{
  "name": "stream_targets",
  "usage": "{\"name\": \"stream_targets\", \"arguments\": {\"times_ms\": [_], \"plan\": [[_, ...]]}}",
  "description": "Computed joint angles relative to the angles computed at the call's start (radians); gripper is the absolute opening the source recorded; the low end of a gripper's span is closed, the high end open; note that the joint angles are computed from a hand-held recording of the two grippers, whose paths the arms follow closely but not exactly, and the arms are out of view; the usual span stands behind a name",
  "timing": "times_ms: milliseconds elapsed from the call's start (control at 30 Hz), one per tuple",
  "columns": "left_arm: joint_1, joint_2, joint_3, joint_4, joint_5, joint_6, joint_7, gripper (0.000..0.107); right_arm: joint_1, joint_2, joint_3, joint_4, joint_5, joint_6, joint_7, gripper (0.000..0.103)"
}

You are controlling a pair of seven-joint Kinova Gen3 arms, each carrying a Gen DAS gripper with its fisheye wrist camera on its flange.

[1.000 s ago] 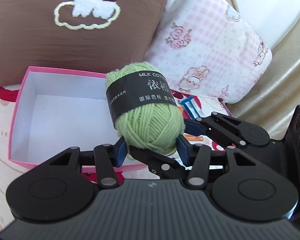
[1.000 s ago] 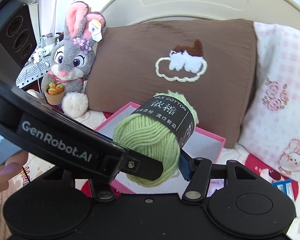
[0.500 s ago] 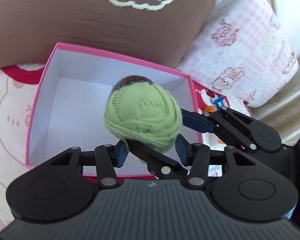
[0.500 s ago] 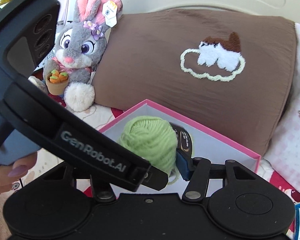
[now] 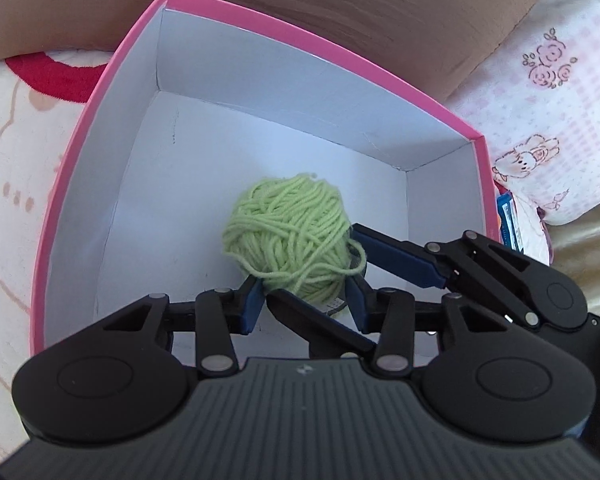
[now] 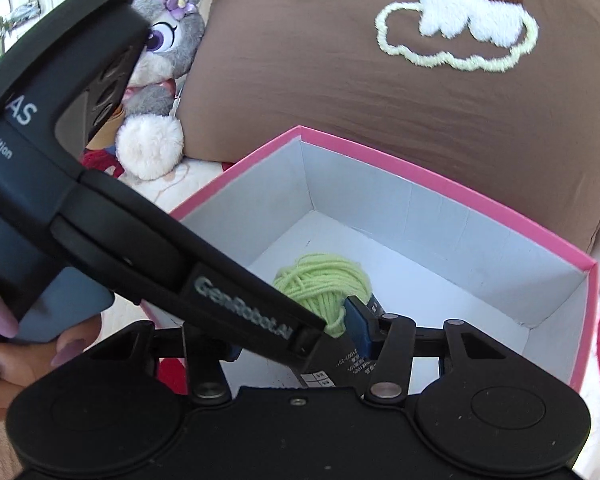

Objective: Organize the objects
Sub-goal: 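Lower the yarn ball into the pink box and open the left tool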

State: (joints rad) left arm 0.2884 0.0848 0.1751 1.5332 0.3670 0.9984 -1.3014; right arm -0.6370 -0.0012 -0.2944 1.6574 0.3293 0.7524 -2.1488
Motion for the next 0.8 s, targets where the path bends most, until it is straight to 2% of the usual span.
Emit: {"name": "stream_targets", "arguments": {"times_ms": [100, 233, 433, 533, 700, 800], "plan": [[0.004, -0.006, -0.001, 0.01, -0.011, -0.023, 0.016, 0.043, 0.008, 0.001, 0.007, 0.001, -0.022, -0.003, 0.025, 0.056], [0.032, -0.011, 0.005, 0.01, -0.108, -0.067, 0.076, 0.041, 0.029, 0.01, 0.025, -0.013, -0.098, 0.032, 0.101, 0.057], [0.072, 0.007, 0.015, 0.002, -0.224, -0.136, 0.157, 0.041, 0.041, 0.043, 0.038, -0.045, -0.116, 0.109, 0.102, 0.06], [0.093, 0.016, 0.016, 0.006, -0.273, -0.174, 0.197, 0.041, 0.025, 0.079, 0.053, -0.085, -0.101, 0.153, 0.094, 0.065], [0.087, 0.02, 0.011, 0.02, -0.269, -0.212, 0.208, 0.041, 0.022, 0.141, 0.07, -0.176, -0.141, 0.254, 0.109, 0.071], [0.086, 0.017, 0.009, 0.015, -0.276, -0.201, 0.22, 0.042, -0.008, 0.168, 0.073, -0.22, -0.111, 0.31, 0.111, 0.065]]}}
